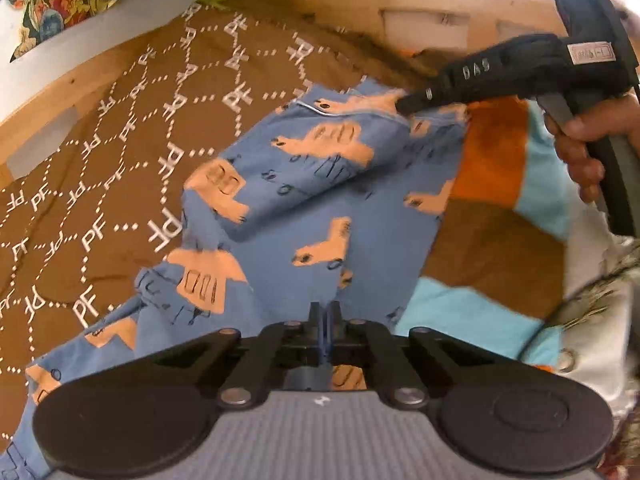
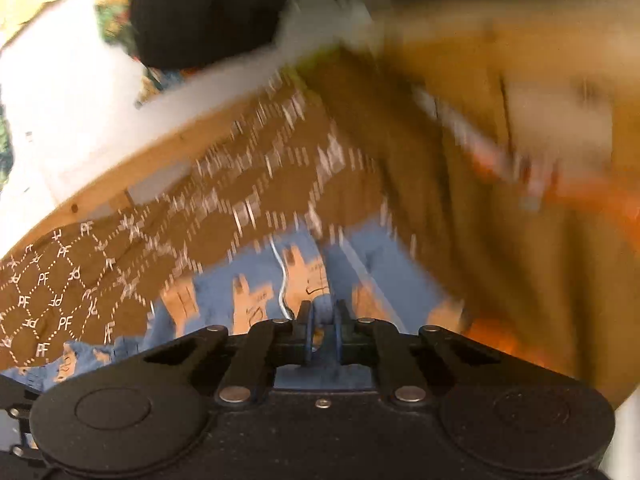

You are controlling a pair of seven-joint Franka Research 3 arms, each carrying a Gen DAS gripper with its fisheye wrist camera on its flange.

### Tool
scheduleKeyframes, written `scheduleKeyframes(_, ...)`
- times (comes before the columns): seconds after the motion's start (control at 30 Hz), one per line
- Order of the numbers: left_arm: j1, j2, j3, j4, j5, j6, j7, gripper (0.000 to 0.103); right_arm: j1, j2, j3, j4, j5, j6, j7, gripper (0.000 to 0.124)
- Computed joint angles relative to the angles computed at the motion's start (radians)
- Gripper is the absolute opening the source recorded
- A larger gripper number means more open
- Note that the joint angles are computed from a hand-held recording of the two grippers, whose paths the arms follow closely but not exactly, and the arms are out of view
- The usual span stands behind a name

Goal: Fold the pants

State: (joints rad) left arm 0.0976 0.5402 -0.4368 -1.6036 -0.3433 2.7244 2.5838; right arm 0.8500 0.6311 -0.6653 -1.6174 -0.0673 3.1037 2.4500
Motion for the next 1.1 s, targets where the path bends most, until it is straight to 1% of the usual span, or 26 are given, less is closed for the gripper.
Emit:
scheduleKeyframes(0.07, 0.027, -0.007, -0.030, -0.002, -0.024, -0.021, 0.046, 0.001, 0.104, -0.001, -0.133, -0.020, -0.049, -0.021, 0.015, 0.010)
scheduleKeyframes(0.1, 0.035, -0.012, -0.039, -0.006, -0.034, -0.035, 0.069, 0.001, 0.143, -0.007, -0.181, -0.031, -0.079, -0.046, 0.016, 0.010)
scheduleKeyframes(0.13, 0.029, -0.008, -0.035, 0.002, -0.036, -0.049, 0.078, 0.001, 0.163, -0.013, -0.205, -0.036, -0.108, -0.074, 0.018, 0.010)
scheduleKeyframes(0.17, 0.021, -0.005, -0.027, 0.010, -0.033, -0.067, 0.081, 0.001, 0.166, -0.027, -0.205, -0.042, -0.135, -0.110, 0.007, 0.010)
scheduleKeyframes(0.23, 0.007, 0.000, -0.009, 0.019, -0.025, -0.098, 0.089, 0.001, 0.126, -0.048, -0.149, -0.031, -0.157, -0.195, -0.029, 0.010)
scheduleKeyframes(0.3, -0.005, 0.019, 0.009, 0.057, -0.009, -0.177, 0.092, 0.001, 0.055, -0.055, -0.065, 0.001, -0.148, -0.282, -0.079, 0.011)
scheduleKeyframes(0.33, -0.008, 0.020, 0.015, 0.057, -0.015, -0.180, 0.094, 0.002, 0.040, -0.050, -0.049, 0.017, -0.158, -0.309, -0.084, 0.012)
scheduleKeyframes(0.4, -0.012, 0.025, 0.025, 0.074, -0.030, -0.207, 0.078, 0.005, 0.057, -0.032, -0.077, 0.028, -0.215, -0.309, -0.033, 0.025)
scheduleKeyframes(0.43, -0.010, 0.025, 0.028, 0.079, -0.043, -0.215, 0.071, 0.008, 0.072, -0.027, -0.101, 0.020, -0.248, -0.272, 0.005, 0.030)
scheduleKeyframes(0.47, -0.006, 0.023, 0.029, 0.083, -0.057, -0.227, 0.067, 0.015, 0.073, -0.018, -0.112, 0.023, -0.274, -0.239, 0.026, 0.043)
scheduleKeyframes(0.5, 0.002, 0.023, 0.026, 0.090, -0.075, -0.244, 0.072, 0.020, 0.056, -0.002, -0.106, 0.043, -0.292, -0.214, 0.029, 0.051)
scheduleKeyframes(0.53, 0.006, 0.023, 0.025, 0.091, -0.090, -0.245, 0.079, 0.037, 0.022, 0.019, -0.081, 0.080, -0.297, -0.201, 0.020, 0.051)
scheduleKeyframes(0.57, 0.007, 0.019, 0.027, 0.086, -0.102, -0.238, 0.082, 0.050, -0.025, 0.036, -0.041, 0.121, -0.294, -0.194, -0.004, 0.050)
scheduleKeyframes(0.63, -0.008, 0.021, 0.048, 0.092, -0.092, -0.251, 0.059, 0.050, -0.131, 0.084, 0.064, 0.230, -0.286, -0.215, -0.086, 0.046)
scheduleKeyframes(0.7, -0.014, 0.023, 0.061, 0.093, -0.087, -0.268, 0.035, 0.051, -0.207, 0.159, 0.141, 0.367, -0.300, -0.316, -0.183, 0.044)
scheduleKeyframes(0.73, -0.009, 0.020, 0.060, 0.087, -0.097, -0.268, 0.034, 0.053, -0.212, 0.188, 0.139, 0.405, -0.322, -0.366, -0.186, 0.043)
scheduleKeyframes(0.77, -0.002, 0.015, 0.056, 0.079, -0.109, -0.268, 0.040, 0.056, -0.197, 0.209, 0.108, 0.416, -0.340, -0.394, -0.154, 0.046)
scheduleKeyframes(0.8, 0.005, 0.010, 0.054, 0.076, -0.121, -0.272, 0.042, 0.058, -0.204, 0.198, 0.111, 0.392, -0.356, -0.374, -0.100, 0.052)
scheduleKeyframes(0.83, 0.011, 0.002, 0.055, 0.072, -0.130, -0.274, 0.043, 0.060, -0.204, 0.184, 0.112, 0.375, -0.362, -0.370, -0.066, 0.053)
scheduleKeyframes(0.87, 0.017, -0.007, 0.057, 0.067, -0.141, -0.271, 0.045, 0.062, -0.193, 0.179, 0.098, 0.370, -0.390, -0.375, -0.041, 0.053)
scheduleKeyframes(0.9, 0.030, -0.018, 0.057, 0.063, -0.162, -0.263, 0.049, 0.063, -0.162, 0.178, 0.060, 0.358, -0.444, -0.367, -0.004, 0.052)
scheduleKeyframes(0.97, 0.048, -0.037, 0.067, 0.050, -0.200, -0.221, 0.045, 0.064, -0.108, 0.168, -0.010, 0.311, -0.547, -0.300, 0.085, 0.052)
scheduleKeyframes(1.0, 0.052, -0.044, 0.077, 0.041, -0.214, -0.173, 0.035, 0.064, -0.103, 0.161, -0.021, 0.293, -0.574, -0.249, 0.122, 0.052)
scheduleKeyframes(1.03, 0.053, -0.046, 0.087, 0.037, -0.221, -0.123, 0.022, 0.064, -0.111, 0.161, -0.021, 0.289, -0.589, -0.201, 0.157, 0.052)
scheduleKeyframes(1.07, 0.049, -0.042, 0.105, 0.041, -0.212, -0.067, -0.010, 0.064, -0.144, 0.164, 0.013, 0.306, -0.584, -0.166, 0.154, 0.052)
scheduleKeyframes(1.1, 0.038, -0.031, 0.129, 0.057, -0.182, -0.030, -0.056, 0.063, -0.188, 0.170, 0.074, 0.340, -0.563, -0.179, 0.106, 0.052)
